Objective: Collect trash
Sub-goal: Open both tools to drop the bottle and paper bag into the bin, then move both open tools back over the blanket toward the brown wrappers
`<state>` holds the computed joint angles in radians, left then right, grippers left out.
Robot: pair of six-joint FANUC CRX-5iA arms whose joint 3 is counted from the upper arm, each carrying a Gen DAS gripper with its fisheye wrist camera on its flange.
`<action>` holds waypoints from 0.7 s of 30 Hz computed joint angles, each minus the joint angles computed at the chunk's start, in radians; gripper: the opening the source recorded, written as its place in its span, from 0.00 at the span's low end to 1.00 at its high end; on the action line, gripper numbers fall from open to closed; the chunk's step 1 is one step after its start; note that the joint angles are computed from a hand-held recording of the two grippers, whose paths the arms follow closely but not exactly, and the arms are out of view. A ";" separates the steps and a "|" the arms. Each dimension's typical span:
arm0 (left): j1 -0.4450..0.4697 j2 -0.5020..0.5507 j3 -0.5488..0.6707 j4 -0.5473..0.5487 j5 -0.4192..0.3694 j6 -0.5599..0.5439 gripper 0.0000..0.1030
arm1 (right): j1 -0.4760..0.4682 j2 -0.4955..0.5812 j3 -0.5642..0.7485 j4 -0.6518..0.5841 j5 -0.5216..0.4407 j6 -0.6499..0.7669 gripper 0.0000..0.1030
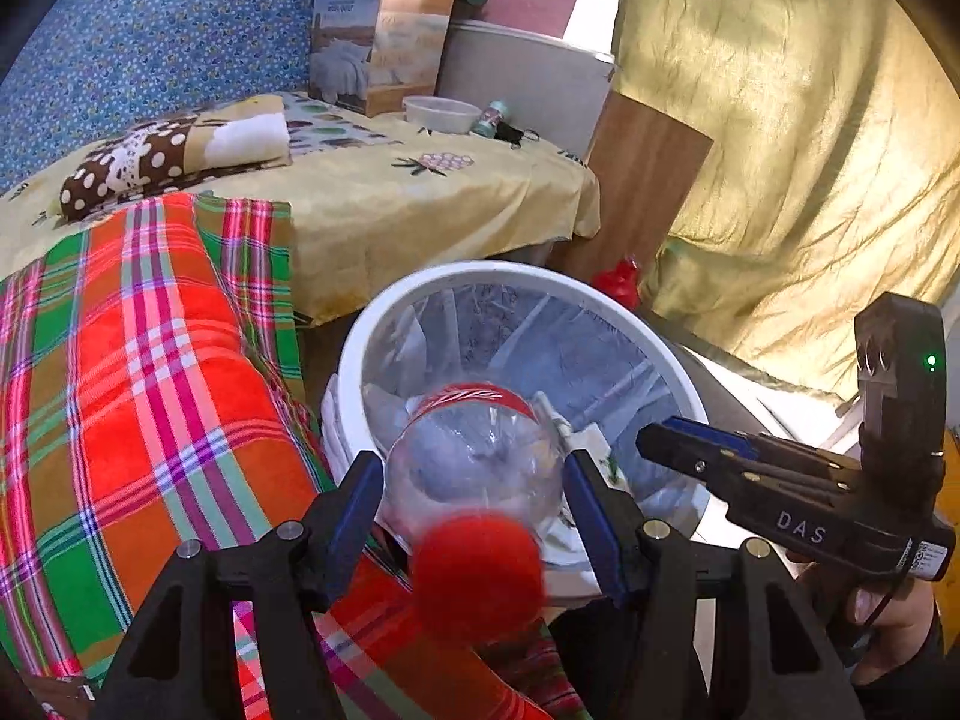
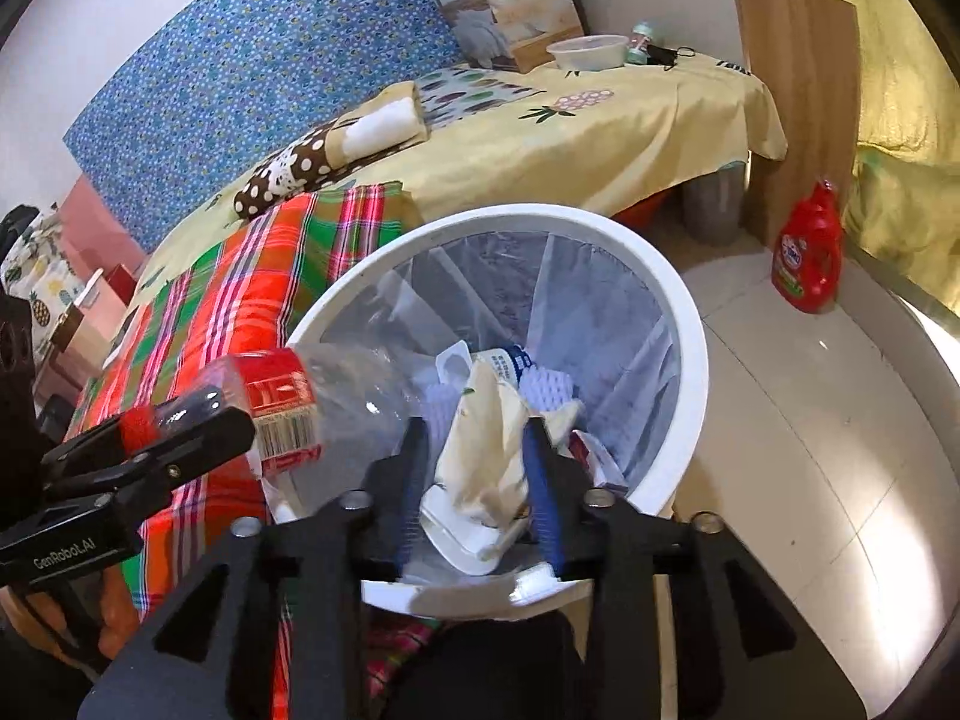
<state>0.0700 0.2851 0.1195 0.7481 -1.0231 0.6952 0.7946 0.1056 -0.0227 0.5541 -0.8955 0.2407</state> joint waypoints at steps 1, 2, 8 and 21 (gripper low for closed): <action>0.003 -0.004 -0.004 0.009 0.002 -0.005 0.60 | -0.001 0.001 0.001 0.002 0.003 -0.001 0.35; 0.005 -0.006 -0.006 0.017 0.003 -0.009 0.60 | 0.005 -0.005 -0.005 0.011 0.003 -0.009 0.35; 0.026 -0.041 -0.044 0.061 0.025 -0.040 0.60 | 0.022 -0.011 -0.004 0.052 0.000 -0.028 0.35; 0.103 -0.137 -0.138 0.067 0.054 -0.056 0.60 | 0.057 0.001 0.009 0.101 0.053 -0.017 0.35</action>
<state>0.1731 0.1483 -0.0181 0.8155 -0.9689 0.6388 0.8514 0.1068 -0.0137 0.6554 -0.8424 0.2236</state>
